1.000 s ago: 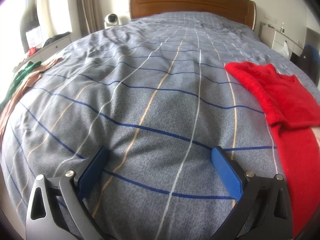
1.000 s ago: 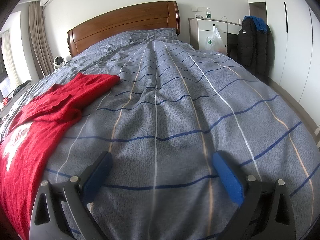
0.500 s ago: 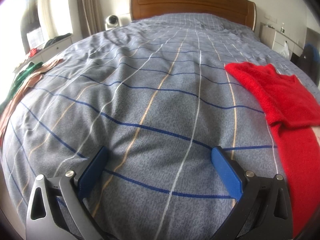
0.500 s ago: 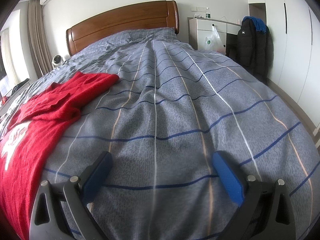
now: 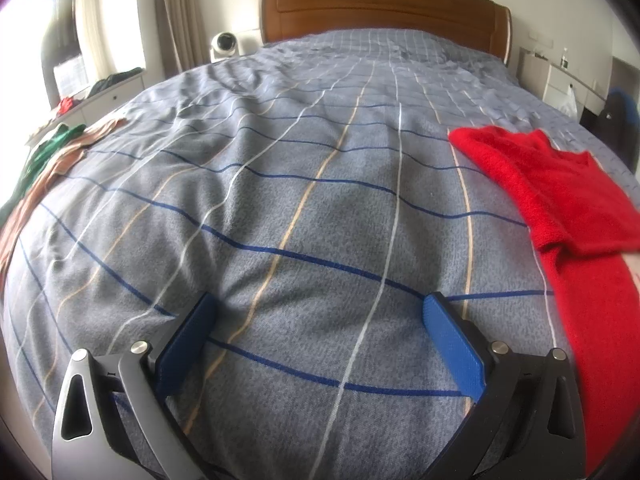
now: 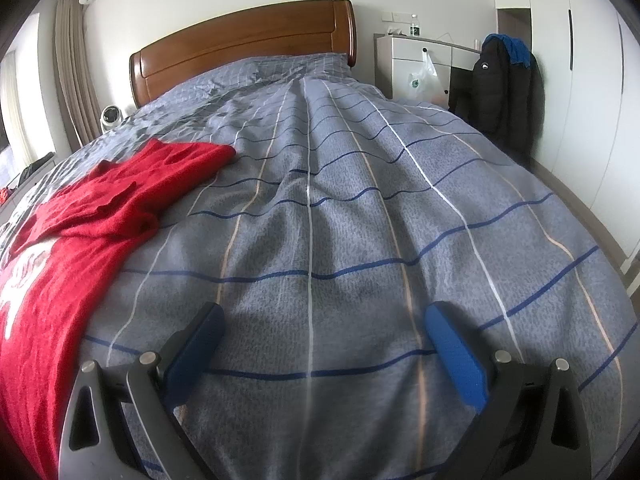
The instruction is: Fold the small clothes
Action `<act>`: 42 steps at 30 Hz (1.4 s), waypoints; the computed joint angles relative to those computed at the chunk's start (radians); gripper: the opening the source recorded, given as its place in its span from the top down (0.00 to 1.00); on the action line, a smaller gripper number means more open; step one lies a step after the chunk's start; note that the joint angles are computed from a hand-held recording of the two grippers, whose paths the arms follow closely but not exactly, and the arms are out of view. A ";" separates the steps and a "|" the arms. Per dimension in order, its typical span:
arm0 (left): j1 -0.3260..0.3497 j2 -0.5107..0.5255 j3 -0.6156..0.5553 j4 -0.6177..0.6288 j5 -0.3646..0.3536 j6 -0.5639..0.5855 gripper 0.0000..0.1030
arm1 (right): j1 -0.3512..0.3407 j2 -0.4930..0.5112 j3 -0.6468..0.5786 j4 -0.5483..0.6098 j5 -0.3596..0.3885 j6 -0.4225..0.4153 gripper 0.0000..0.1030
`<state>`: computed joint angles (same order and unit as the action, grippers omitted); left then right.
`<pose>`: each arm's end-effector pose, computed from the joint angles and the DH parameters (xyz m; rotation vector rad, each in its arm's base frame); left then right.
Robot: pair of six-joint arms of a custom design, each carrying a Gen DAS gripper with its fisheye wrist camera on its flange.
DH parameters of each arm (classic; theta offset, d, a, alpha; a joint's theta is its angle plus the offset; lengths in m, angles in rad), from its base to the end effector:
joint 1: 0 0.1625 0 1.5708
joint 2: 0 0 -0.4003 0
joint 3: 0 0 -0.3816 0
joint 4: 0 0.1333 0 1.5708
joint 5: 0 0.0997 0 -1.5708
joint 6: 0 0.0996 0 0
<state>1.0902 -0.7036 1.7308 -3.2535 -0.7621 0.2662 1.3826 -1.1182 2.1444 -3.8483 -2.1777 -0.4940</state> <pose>-0.1062 -0.6479 0.1011 0.5198 2.2311 -0.8702 -0.0150 -0.4875 0.2651 -0.1385 -1.9874 1.1195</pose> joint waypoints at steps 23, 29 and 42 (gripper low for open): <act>-0.114 -0.200 0.193 0.188 0.035 -0.154 0.01 | 0.230 -0.096 0.109 0.154 -0.102 0.213 0.04; -0.133 -0.185 0.192 0.191 0.054 -0.144 0.01 | 0.275 -0.006 0.103 0.108 -0.127 0.198 0.04; -0.114 -0.315 0.244 0.525 -0.188 -0.268 0.01 | 0.283 -0.058 0.134 0.285 -0.099 0.281 0.04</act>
